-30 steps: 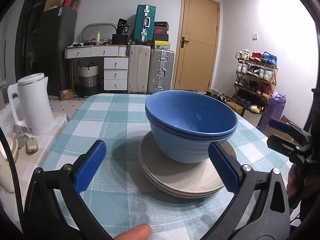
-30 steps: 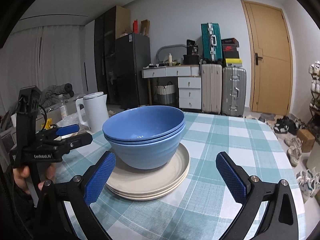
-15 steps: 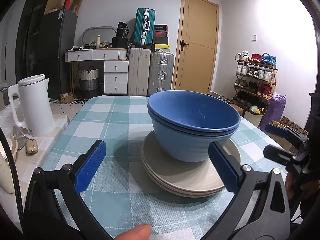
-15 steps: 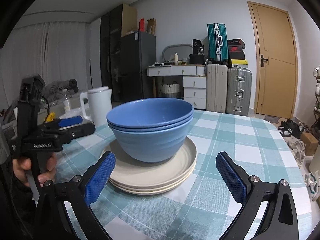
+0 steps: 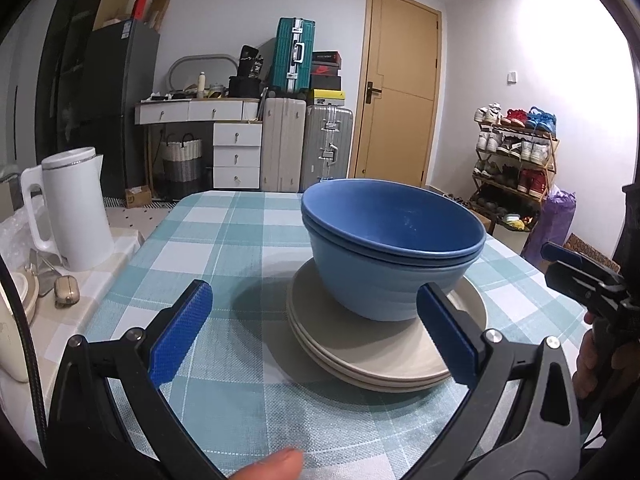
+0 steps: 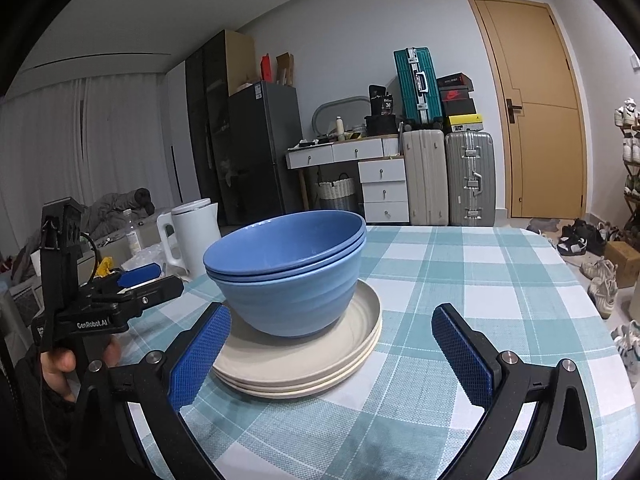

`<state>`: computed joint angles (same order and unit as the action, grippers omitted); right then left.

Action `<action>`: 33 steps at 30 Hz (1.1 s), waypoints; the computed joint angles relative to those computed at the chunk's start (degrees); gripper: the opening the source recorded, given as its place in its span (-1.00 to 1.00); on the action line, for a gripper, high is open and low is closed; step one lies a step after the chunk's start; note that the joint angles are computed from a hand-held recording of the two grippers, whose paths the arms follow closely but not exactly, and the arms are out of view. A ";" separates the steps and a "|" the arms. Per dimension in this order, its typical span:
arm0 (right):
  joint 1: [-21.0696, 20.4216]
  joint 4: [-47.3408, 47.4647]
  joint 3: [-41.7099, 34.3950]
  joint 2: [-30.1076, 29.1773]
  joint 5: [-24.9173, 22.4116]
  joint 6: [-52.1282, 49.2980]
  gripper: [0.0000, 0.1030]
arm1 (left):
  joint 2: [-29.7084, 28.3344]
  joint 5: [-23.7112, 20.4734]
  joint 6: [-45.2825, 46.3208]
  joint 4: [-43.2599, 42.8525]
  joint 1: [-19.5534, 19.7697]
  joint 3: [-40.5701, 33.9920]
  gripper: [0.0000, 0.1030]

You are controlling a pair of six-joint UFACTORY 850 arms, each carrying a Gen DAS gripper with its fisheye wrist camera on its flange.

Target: Organize plates and bowls

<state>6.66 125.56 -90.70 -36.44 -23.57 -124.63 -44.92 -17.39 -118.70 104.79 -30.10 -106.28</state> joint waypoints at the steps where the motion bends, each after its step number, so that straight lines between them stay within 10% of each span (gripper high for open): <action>1: -0.01 0.10 0.04 0.02 -0.12 -0.17 0.99 | -0.09 0.09 -0.15 -0.03 0.09 -0.10 0.98; 33: 0.83 2.15 0.89 0.58 0.60 -5.29 0.99 | -0.12 -0.58 -0.61 0.52 -0.09 0.14 0.98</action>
<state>7.49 127.71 -89.81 -35.86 -22.97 -129.92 -45.03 -17.97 -119.31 105.31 -30.19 -106.14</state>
